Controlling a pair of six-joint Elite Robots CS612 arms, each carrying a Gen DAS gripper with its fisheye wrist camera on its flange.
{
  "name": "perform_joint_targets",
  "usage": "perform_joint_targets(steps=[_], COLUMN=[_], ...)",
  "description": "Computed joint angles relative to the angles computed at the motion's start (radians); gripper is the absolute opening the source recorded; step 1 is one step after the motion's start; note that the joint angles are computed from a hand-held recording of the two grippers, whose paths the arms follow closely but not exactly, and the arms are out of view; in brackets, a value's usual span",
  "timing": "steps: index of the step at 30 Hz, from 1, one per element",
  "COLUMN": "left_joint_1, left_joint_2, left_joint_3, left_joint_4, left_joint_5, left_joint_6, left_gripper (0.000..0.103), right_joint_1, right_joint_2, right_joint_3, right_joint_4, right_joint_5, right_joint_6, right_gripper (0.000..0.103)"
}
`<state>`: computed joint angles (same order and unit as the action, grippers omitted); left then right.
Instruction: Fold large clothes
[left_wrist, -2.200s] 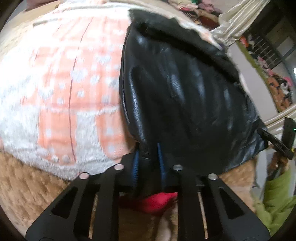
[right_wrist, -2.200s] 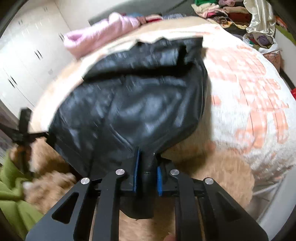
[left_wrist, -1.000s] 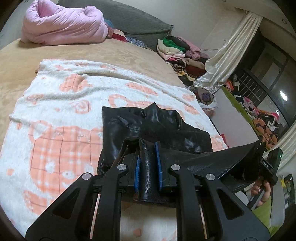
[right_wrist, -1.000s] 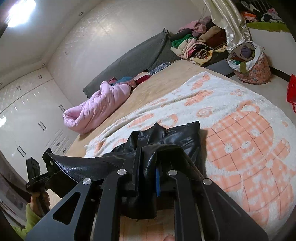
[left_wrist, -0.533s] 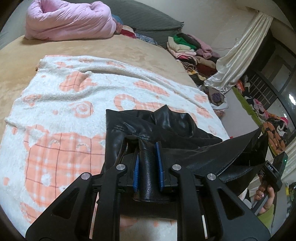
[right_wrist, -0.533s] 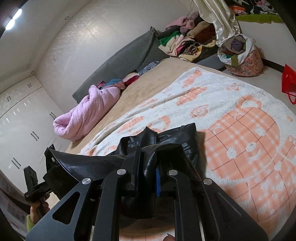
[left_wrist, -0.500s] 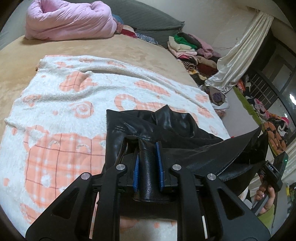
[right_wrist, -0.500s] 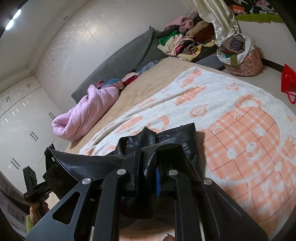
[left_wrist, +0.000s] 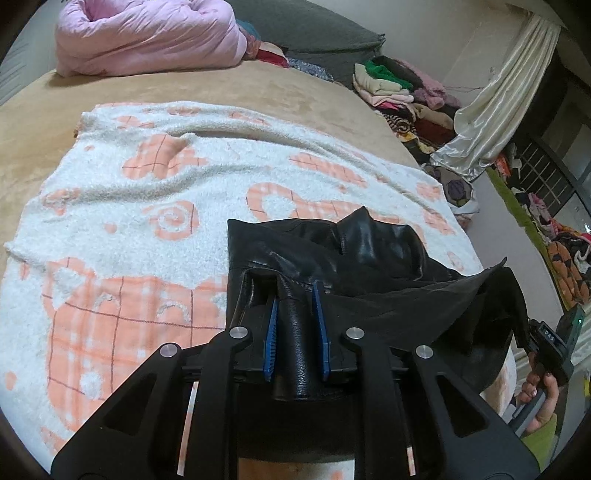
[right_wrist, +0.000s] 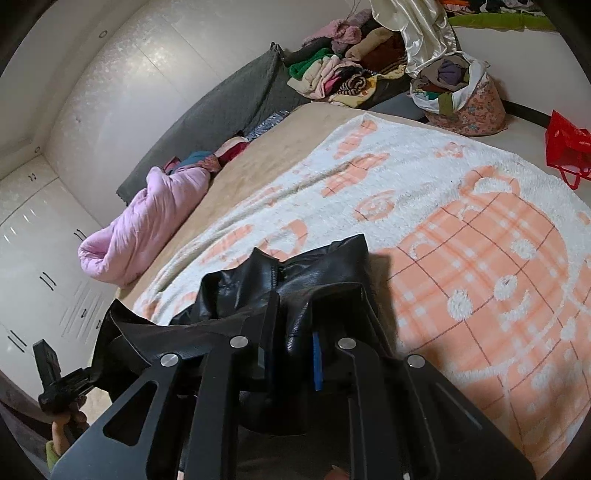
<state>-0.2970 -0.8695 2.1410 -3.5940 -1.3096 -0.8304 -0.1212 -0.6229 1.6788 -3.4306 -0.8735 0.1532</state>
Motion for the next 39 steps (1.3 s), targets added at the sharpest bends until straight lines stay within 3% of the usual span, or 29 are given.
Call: perform_joint_targets(steps=[5,6,7,8,9,10,11,15,17,20,21,26,28,30,31,33,34,36,39], left_joint_1=[0.008,0.008,0.008,0.005,0.0,-0.001,0.0,-0.005,0.001,0.011,0.015,0.014,0.017,0.017,0.013,0.011,0.012,0.012,0.012], left_joint_2=[0.018,0.023,0.033,0.038,0.044,0.047,0.049,0.051,0.054,0.057,0.059,0.066,0.072,0.075,0.076,0.078,0.079,0.078,0.07], left_joint_3=[-0.019,-0.019,-0.019,-0.016,-0.011,-0.011,-0.01,0.006,0.008,-0.01,-0.023,-0.081,-0.103,-0.116,-0.124,-0.137,-0.139,-0.135,-0.12], left_joint_4=[0.0,-0.019,-0.06,-0.091,-0.13,-0.146,-0.16,-0.174,-0.149,-0.06,-0.022,0.156,0.179,0.178,0.183,0.204,0.204,0.187,0.084], left_joint_5=[-0.014,-0.018,-0.017,-0.003,0.019,0.022,0.024,0.084,0.084,0.066,0.054,0.09,0.103,0.108,0.12,0.128,0.133,0.14,0.148], left_joint_6=[0.014,0.013,0.012,0.013,0.018,0.022,0.025,0.022,0.016,0.026,0.042,0.133,0.167,0.194,0.218,0.239,0.23,0.222,0.223], left_gripper=[0.018,0.028,0.046,0.054,0.06,0.06,0.06,0.06,0.061,0.061,0.061,0.061,0.061,0.06,0.048,0.023,0.019,0.01,0.009], right_joint_1=[0.008,0.01,0.009,0.007,0.004,0.0,-0.002,-0.02,-0.017,0.015,0.037,0.094,0.107,0.118,0.121,0.123,0.121,0.108,0.076], right_joint_2=[0.014,0.019,0.022,0.028,0.034,0.043,0.047,0.058,0.047,0.023,0.016,0.028,0.042,0.058,0.064,0.074,0.076,0.073,0.06], right_joint_3=[-0.018,-0.023,-0.026,-0.028,-0.031,-0.033,-0.031,-0.023,-0.011,-0.002,-0.007,-0.075,-0.112,-0.149,-0.165,-0.181,-0.179,-0.17,-0.155], right_joint_4=[0.019,0.021,0.021,0.009,-0.005,-0.044,-0.084,-0.229,-0.232,-0.175,-0.139,-0.009,0.051,0.108,0.14,0.163,0.153,0.112,0.046], right_joint_5=[-0.022,-0.023,-0.014,0.005,0.021,0.041,0.04,0.058,0.029,-0.115,-0.197,-0.374,-0.4,-0.432,-0.431,-0.441,-0.434,-0.389,-0.264], right_joint_6=[-0.006,-0.014,-0.017,-0.014,-0.006,0.018,0.038,0.065,-0.005,-0.159,-0.23,-0.407,-0.454,-0.476,-0.48,-0.476,-0.471,-0.425,-0.314], right_gripper=[0.019,0.021,0.028,0.04,0.049,0.071,0.084,0.085,0.087,0.087,0.087,0.077,0.075,0.063,0.049,0.031,0.018,0.013,0.012])
